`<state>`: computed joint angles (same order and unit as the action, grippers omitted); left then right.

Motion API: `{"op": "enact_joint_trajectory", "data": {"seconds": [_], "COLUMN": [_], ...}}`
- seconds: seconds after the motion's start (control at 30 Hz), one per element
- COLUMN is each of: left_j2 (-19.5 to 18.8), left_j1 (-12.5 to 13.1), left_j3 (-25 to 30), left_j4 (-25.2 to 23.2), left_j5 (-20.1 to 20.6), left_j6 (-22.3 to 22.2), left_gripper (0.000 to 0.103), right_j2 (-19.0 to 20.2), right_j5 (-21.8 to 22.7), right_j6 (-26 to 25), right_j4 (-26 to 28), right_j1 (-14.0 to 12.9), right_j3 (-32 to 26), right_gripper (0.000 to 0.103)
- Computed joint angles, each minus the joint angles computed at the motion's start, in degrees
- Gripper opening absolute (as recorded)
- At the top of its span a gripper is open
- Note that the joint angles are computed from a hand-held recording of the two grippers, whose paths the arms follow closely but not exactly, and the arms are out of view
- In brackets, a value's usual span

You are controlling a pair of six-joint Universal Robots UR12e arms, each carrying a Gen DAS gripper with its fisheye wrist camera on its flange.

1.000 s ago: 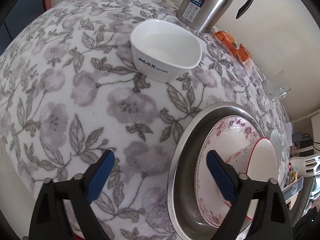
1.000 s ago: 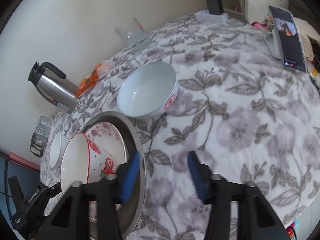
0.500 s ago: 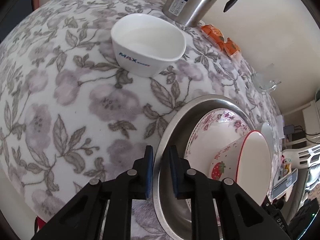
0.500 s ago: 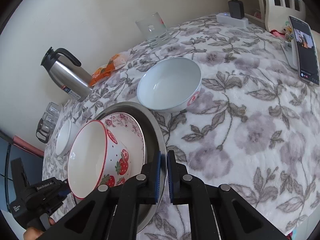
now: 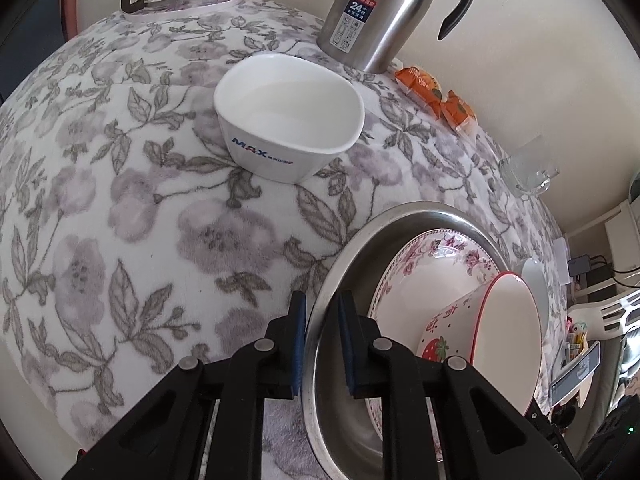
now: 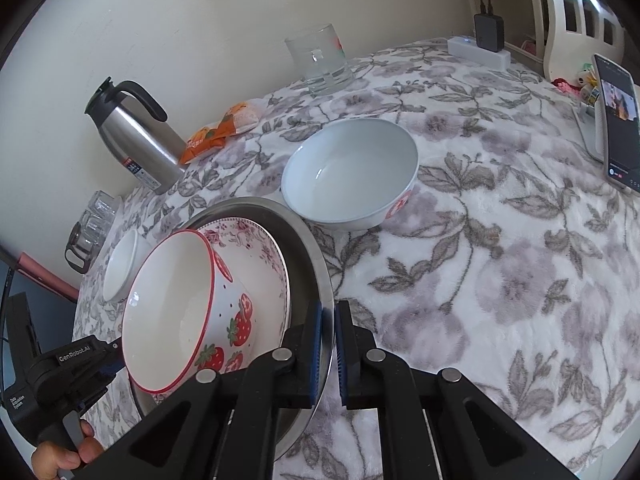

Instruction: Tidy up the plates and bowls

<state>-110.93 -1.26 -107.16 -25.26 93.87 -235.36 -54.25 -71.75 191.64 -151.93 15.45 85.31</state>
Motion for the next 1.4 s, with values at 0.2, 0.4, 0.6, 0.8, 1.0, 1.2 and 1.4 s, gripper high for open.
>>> {"op": "enact_joint_trajectory", "data": {"seconds": [0.2, 0.4, 0.6, 0.8, 1.0, 1.2, 1.4], "left_j2": [0.5, 1.2, 1.8, 2.4, 2.8, 2.9, 2.6], "left_j1": [0.0, -0.7, -0.6, 0.3, 1.5, 3.4, 5.4], "left_j3": [-0.4, -0.1, -0.3, -0.6, -1.2, -2.4, -3.7], "left_j4": [0.2, 1.5, 2.3, 1.3, 0.3, -0.7, 1.5], "left_j5": [0.1, 2.9, 5.2, 7.0, 8.2, 9.4, 7.9], "left_j6": [-1.0, 0.5, -1.2, -5.7, -10.0, -14.4, -14.4], "left_gripper": [0.017, 0.017, 0.058, 0.061, 0.078, 0.084, 0.095], "right_j2": [-0.7, -1.6, -2.0, -1.5, -0.2, 2.3, 4.7], "right_j5": [-2.3, -2.3, -3.8, -3.2, -3.4, -3.1, -4.9], "right_j6": [0.0, -1.9, -4.1, -8.9, -12.9, -15.6, -17.6], "right_j4": [-0.5, -4.1, -9.7, -8.4, -6.5, -1.6, 2.3], "right_j1": [0.2, 0.7, 2.1, 3.8, 6.2, 8.2, 10.1], "right_j3": [0.2, 0.9, 0.8, -1.5, -4.5, -9.3, -13.3], "right_gripper": [0.010, 0.011, 0.014, 0.026, 0.055, 0.057, 0.063]}}
